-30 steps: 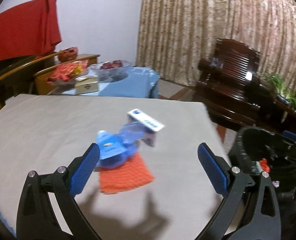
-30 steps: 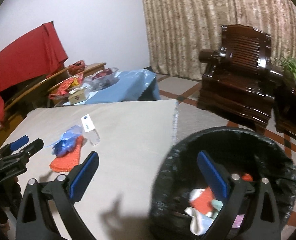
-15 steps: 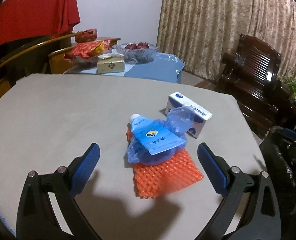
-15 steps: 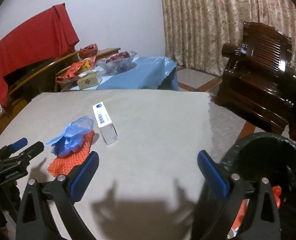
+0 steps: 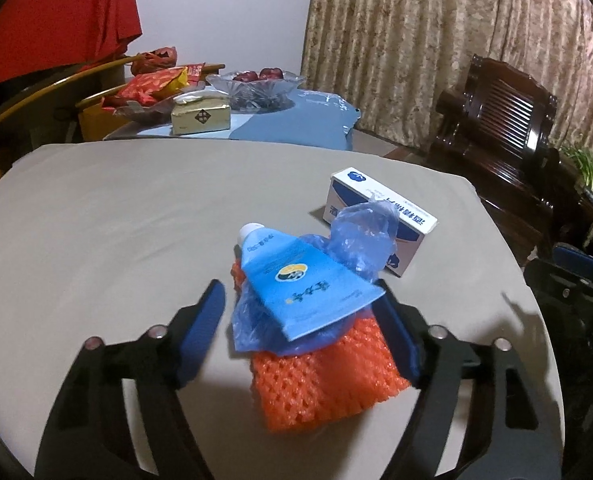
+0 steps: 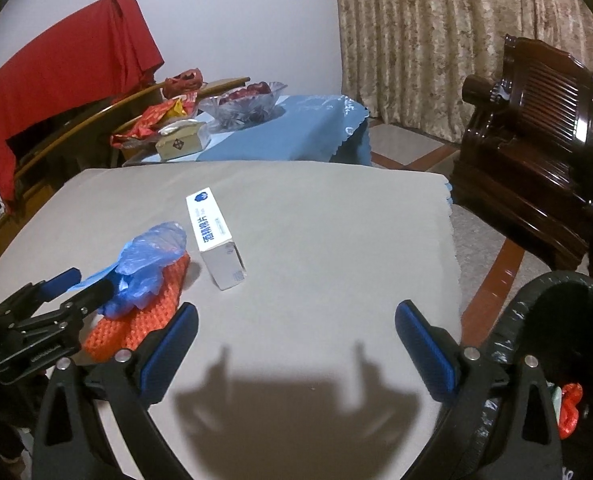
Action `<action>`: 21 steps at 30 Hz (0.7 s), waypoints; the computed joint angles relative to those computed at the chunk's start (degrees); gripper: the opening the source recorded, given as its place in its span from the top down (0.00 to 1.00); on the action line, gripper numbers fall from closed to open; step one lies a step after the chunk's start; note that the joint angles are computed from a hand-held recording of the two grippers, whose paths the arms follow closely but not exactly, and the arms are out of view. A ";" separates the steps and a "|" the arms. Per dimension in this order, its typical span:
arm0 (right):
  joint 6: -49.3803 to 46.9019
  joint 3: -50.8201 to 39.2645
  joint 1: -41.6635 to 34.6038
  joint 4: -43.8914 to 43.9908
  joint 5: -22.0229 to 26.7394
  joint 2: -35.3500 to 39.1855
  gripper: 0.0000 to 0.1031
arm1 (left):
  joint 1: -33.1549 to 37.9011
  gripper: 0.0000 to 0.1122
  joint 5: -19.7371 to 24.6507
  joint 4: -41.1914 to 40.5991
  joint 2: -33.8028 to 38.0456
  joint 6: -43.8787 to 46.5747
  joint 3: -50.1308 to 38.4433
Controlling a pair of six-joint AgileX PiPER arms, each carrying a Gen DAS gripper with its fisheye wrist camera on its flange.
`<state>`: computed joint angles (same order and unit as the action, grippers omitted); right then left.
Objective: Collect trash
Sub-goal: 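Grasp the second white tube beside the blue bag with the left gripper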
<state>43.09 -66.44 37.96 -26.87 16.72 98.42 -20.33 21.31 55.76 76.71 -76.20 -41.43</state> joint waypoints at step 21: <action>-3.97 -4.13 4.03 4.22 1.23 4.21 0.06 | 16.44 0.68 -6.15 -20.60 -6.38 23.24 6.24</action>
